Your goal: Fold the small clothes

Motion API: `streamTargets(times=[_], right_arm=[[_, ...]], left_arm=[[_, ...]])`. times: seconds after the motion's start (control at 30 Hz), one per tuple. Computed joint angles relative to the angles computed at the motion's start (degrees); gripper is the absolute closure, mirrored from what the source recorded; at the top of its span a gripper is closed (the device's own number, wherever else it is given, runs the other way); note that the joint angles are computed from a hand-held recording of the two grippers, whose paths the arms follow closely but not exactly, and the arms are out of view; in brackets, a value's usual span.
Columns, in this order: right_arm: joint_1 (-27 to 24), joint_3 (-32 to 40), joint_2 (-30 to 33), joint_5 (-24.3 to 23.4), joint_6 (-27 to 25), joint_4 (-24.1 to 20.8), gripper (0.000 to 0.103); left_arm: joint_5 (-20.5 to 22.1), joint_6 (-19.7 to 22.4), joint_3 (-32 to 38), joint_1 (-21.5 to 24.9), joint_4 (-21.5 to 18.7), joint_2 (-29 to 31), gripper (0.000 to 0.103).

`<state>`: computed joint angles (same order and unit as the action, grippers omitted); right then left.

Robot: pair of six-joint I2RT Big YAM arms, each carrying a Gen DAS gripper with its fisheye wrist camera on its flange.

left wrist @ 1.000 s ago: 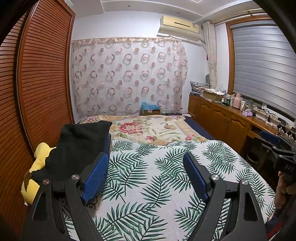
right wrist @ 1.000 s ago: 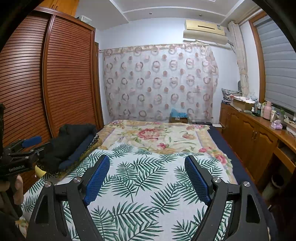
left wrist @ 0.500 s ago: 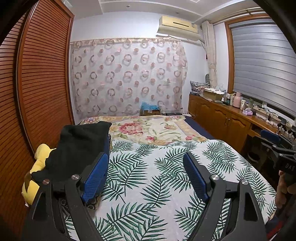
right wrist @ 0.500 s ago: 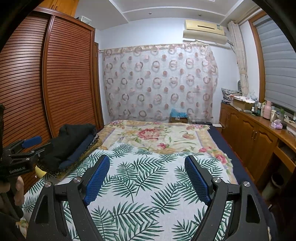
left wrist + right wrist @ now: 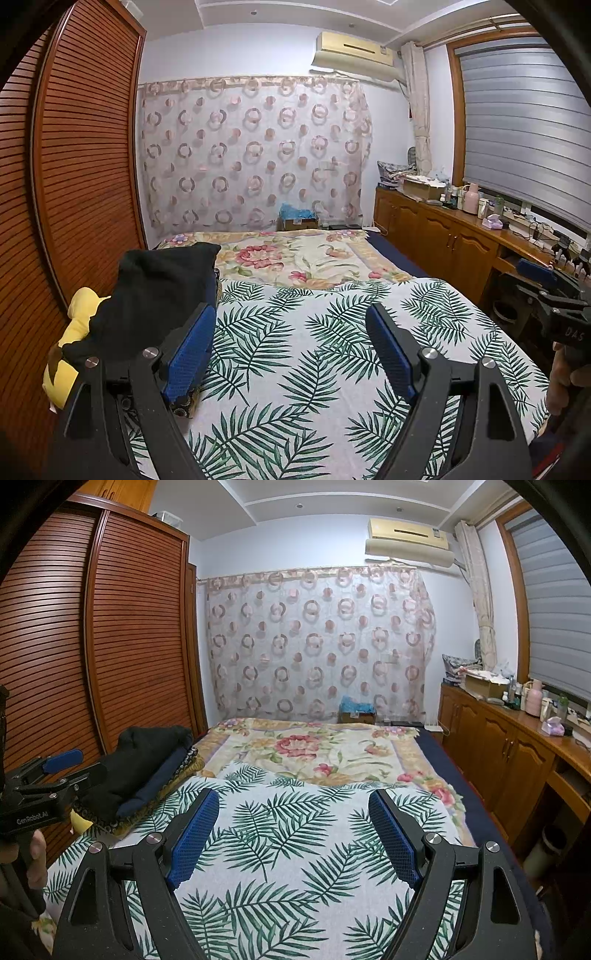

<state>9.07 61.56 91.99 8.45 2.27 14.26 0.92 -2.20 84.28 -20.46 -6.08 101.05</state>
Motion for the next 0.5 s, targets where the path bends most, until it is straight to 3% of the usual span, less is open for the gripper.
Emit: streamTargets(times=[0.5], right_arm=[[-0.39, 0.00, -0.20, -0.51, -0.07, -0.26, 0.018]], left_arm=[[-0.14, 0.06, -0.02, 0.01, 0.05, -0.21, 0.019]])
